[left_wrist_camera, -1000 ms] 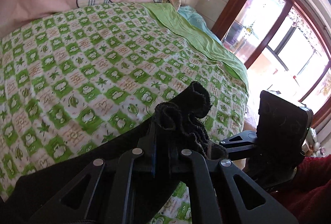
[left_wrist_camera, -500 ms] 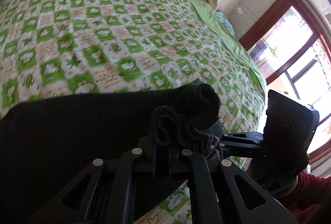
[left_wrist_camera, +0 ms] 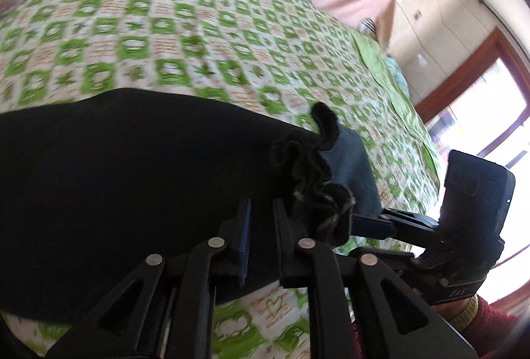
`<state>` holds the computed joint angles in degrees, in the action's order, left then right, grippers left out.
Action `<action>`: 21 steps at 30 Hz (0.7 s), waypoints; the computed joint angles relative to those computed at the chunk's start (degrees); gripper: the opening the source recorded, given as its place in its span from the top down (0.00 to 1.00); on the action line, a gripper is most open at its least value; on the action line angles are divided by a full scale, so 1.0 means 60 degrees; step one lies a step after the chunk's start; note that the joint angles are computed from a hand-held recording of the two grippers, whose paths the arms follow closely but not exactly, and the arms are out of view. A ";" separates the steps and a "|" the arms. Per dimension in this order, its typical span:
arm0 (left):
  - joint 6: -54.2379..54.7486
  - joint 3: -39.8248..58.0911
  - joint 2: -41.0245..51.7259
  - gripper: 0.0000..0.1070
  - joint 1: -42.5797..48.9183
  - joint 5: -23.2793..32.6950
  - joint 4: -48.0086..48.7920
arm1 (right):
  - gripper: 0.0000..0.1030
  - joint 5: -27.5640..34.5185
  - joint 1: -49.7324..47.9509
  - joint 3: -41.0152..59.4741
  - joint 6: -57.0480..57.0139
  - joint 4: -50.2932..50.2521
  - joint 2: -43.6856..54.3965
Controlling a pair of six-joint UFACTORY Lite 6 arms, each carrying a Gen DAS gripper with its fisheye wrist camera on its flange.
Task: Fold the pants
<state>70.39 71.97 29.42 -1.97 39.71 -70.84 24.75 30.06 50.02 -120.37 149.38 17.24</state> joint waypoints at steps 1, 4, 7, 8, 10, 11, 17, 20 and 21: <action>-0.0012 -0.0247 -0.0190 0.85 0.0125 -0.0125 -0.0110 | 0.59 0.0010 0.0017 -0.0031 -0.0003 0.0003 -0.0078; 0.0025 -0.0927 -0.0726 0.77 0.0460 -0.0509 -0.0544 | 0.59 0.0023 -0.0097 0.0157 0.0346 -0.0414 -0.0165; 0.0057 -0.1541 -0.1234 0.66 0.0769 -0.0840 -0.0805 | 0.58 -0.0032 -0.0149 0.0402 0.0635 -0.0753 -0.0147; 0.0113 -0.1741 -0.1399 0.65 0.0884 -0.0918 -0.0906 | 0.58 -0.0053 -0.0164 0.0460 0.0744 -0.0871 -0.0141; 0.0140 -0.2107 -0.1683 0.64 0.1179 -0.0915 -0.1118 | 0.58 -0.0097 -0.0186 0.0799 0.1072 -0.1225 0.0044; 0.0155 -0.2259 -0.1798 0.63 0.1361 -0.0842 -0.1189 | 0.58 -0.0171 -0.0168 0.1062 0.1256 -0.1451 0.0190; -0.0163 -0.2888 -0.2347 0.59 0.2416 -0.0810 -0.1146 | 0.58 -0.0594 0.0007 0.2617 0.2475 -0.3014 0.1162; -0.0176 -0.3164 -0.2595 0.59 0.2979 -0.0698 -0.1097 | 0.58 -0.0798 0.0144 0.3535 0.3261 -0.3908 0.1744; -0.0201 -0.3213 -0.2637 0.59 0.3210 -0.0627 -0.1044 | 0.57 -0.0858 0.0196 0.3947 0.3704 -0.4380 0.2019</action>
